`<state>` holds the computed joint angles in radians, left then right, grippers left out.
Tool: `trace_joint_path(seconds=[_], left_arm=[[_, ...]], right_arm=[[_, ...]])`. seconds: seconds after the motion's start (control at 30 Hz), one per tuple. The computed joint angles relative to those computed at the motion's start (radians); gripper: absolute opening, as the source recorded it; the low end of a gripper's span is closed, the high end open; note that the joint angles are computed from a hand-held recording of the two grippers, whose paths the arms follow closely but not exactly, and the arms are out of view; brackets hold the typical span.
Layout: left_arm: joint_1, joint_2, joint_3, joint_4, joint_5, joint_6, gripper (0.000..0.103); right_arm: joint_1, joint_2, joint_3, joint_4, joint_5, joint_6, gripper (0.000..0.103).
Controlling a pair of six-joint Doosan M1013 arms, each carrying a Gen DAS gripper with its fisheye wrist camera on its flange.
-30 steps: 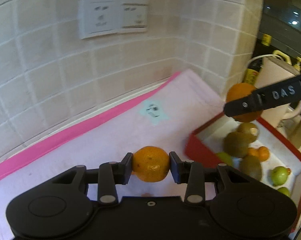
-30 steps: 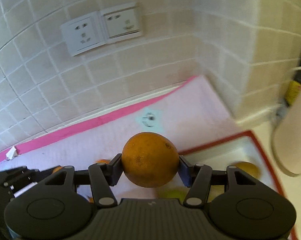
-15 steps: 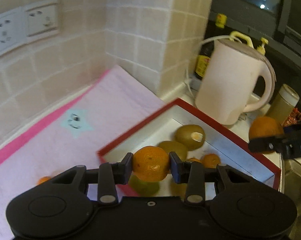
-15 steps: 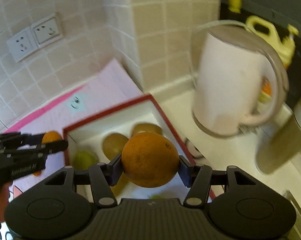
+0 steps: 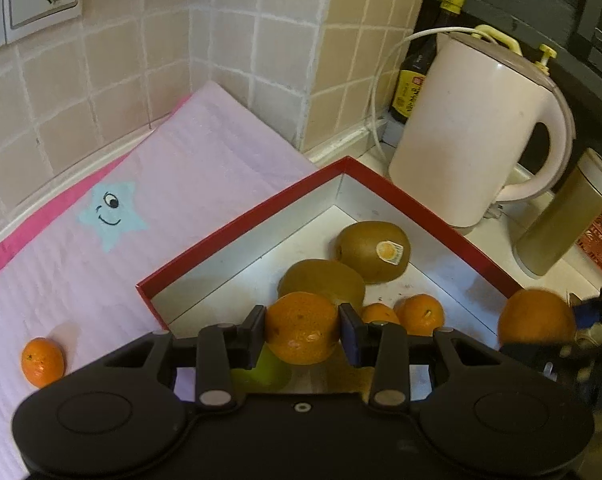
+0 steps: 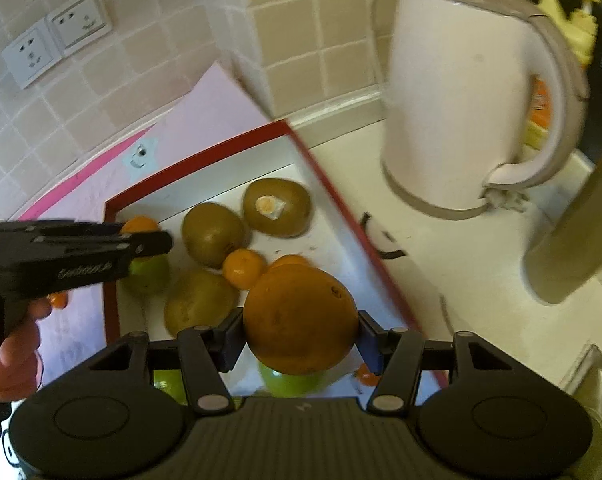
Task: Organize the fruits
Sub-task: 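Carry the mandarin and orange into the red box and open both tools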
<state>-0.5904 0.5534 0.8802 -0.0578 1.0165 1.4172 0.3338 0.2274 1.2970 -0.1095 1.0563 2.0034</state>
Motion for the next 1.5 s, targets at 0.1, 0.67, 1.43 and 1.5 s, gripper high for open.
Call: trace_joint_path(seconds=[0.1, 0.67, 1.43, 1.5], left_arm=[[-0.006, 0.015, -0.024, 0.051, 0.03, -0.028, 0.046], [0.005, 0.066, -0.093, 0.056, 0.1, -0.108, 0.047], [0.031, 0.116, -0.169, 0.025, 0.154, -0.115, 0.063], [0.035, 0.11, -0.16, -0.001, 0.149, -0.09, 0.07]], right_arm=[[0.005, 0.014, -0.007, 0.032, -0.007, -0.037, 0.059], [0.0, 0.051, -0.018, 0.065, -0.005, -0.119, 0.06], [-0.001, 0.064, -0.036, 0.066, 0.044, -0.179, 0.065], [0.006, 0.054, -0.039, 0.039, 0.028, -0.173, 0.073]])
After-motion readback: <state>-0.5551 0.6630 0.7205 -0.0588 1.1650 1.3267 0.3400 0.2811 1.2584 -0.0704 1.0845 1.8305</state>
